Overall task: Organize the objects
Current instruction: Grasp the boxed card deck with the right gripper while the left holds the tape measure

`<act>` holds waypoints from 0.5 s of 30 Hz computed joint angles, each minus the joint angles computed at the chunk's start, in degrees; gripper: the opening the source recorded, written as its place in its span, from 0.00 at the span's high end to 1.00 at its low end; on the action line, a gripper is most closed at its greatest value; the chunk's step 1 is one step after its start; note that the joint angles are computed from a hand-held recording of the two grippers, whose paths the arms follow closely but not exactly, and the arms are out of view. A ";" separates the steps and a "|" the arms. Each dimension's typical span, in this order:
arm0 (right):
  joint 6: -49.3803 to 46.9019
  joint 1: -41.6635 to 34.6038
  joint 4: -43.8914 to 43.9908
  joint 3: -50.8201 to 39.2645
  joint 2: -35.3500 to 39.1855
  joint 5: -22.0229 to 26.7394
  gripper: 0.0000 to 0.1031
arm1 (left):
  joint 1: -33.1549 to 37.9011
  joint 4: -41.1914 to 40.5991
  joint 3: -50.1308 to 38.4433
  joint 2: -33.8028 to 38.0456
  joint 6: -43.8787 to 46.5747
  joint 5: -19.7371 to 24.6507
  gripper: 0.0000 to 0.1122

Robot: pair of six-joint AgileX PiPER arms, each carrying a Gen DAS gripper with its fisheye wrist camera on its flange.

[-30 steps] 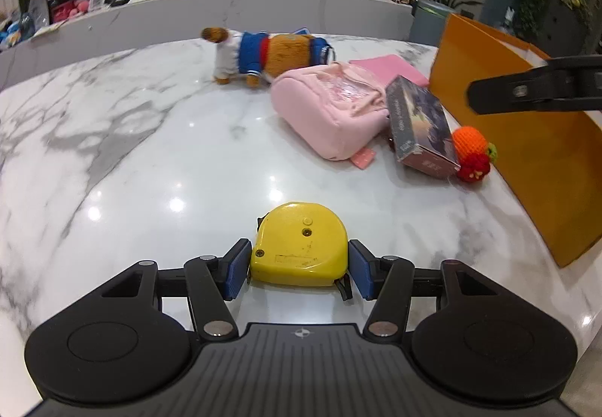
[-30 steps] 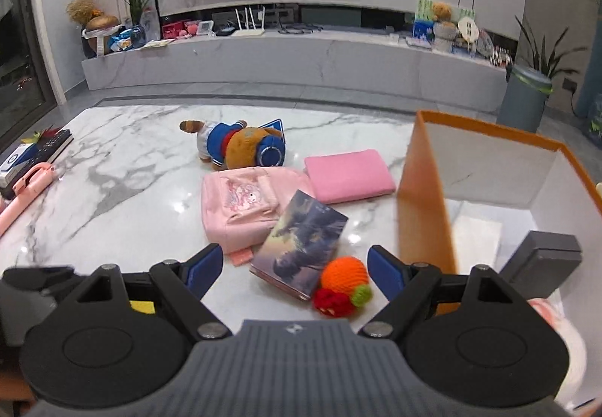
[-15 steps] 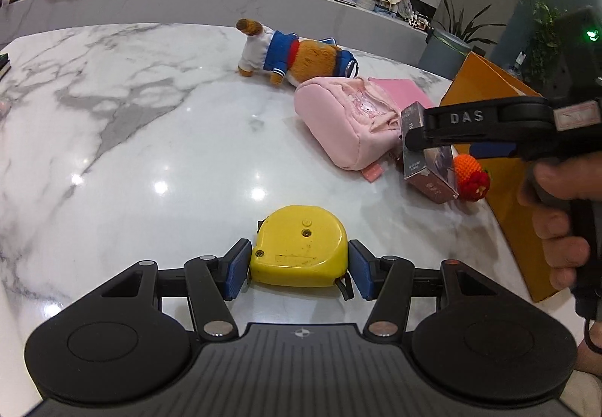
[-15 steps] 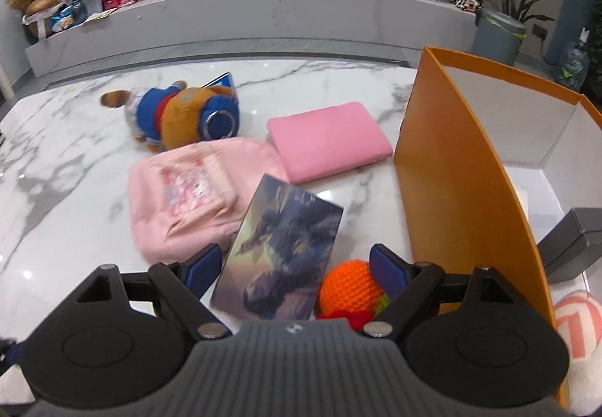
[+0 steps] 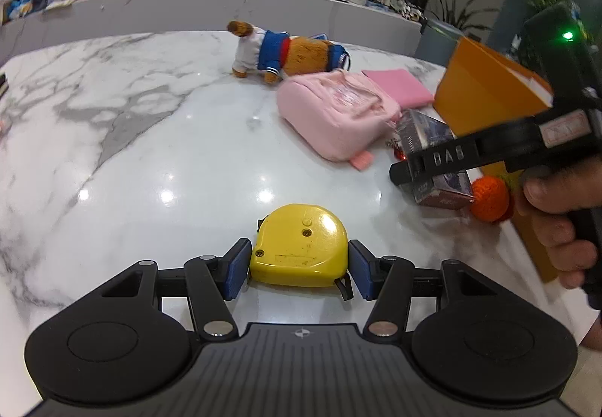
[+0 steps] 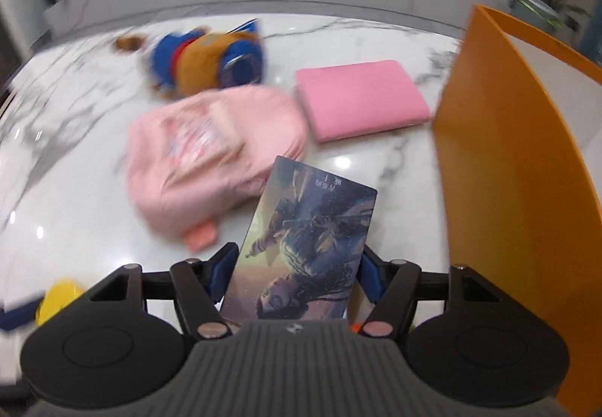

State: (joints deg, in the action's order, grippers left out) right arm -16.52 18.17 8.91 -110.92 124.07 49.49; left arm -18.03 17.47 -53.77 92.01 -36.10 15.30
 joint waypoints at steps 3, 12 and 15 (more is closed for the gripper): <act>-9.11 -0.68 4.51 6.73 -3.66 -2.62 0.35 | -1.52 4.55 -0.15 -0.07 -2.58 1.43 0.43; -24.90 -2.47 13.01 17.97 -10.47 -3.96 0.42 | -3.94 9.57 0.07 -0.49 -5.98 3.55 0.43; -27.82 -2.92 14.75 22.24 -13.05 -5.28 0.42 | -4.39 10.43 0.18 -0.56 -5.65 3.95 0.43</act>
